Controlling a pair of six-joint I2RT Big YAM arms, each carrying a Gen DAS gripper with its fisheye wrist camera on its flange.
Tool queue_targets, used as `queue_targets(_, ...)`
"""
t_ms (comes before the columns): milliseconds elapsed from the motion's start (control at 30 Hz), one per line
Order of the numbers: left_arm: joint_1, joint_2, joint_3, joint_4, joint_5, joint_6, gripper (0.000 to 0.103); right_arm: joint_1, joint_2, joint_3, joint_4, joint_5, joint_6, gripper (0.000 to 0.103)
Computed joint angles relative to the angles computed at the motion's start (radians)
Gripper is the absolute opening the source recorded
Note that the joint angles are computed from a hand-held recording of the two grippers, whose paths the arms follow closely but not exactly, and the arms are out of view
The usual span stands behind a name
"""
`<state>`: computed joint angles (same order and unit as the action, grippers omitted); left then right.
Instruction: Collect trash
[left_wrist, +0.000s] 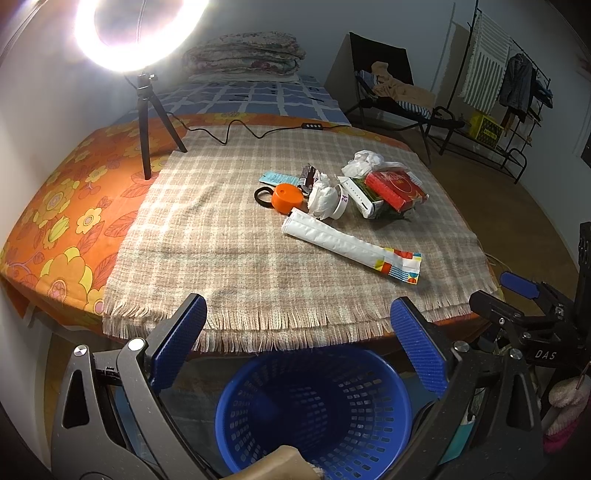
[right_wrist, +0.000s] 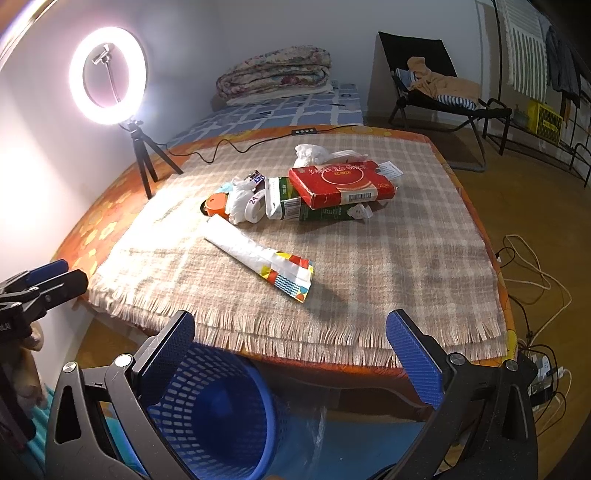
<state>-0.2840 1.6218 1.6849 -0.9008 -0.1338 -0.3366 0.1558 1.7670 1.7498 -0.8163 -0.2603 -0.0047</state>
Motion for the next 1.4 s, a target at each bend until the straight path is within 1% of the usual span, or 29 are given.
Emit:
queue_targets(367,0.001,0.001,-0.005,0.004,0.001,0.001,0.101,0.001,-0.002,-0.006,0.006,0.001,0.002,0.102)
queue_targets(967,0.002,0.002,-0.011,0.005,0.003,0.001,0.101,0.003,0.001,0.005,-0.020,0.015,-0.001,0.102)
queue_targets(1400,0.002,0.003,-0.011,0.004,0.004,0.000,0.101,0.006,0.015,0.032,-0.057,0.035,0.009,0.102)
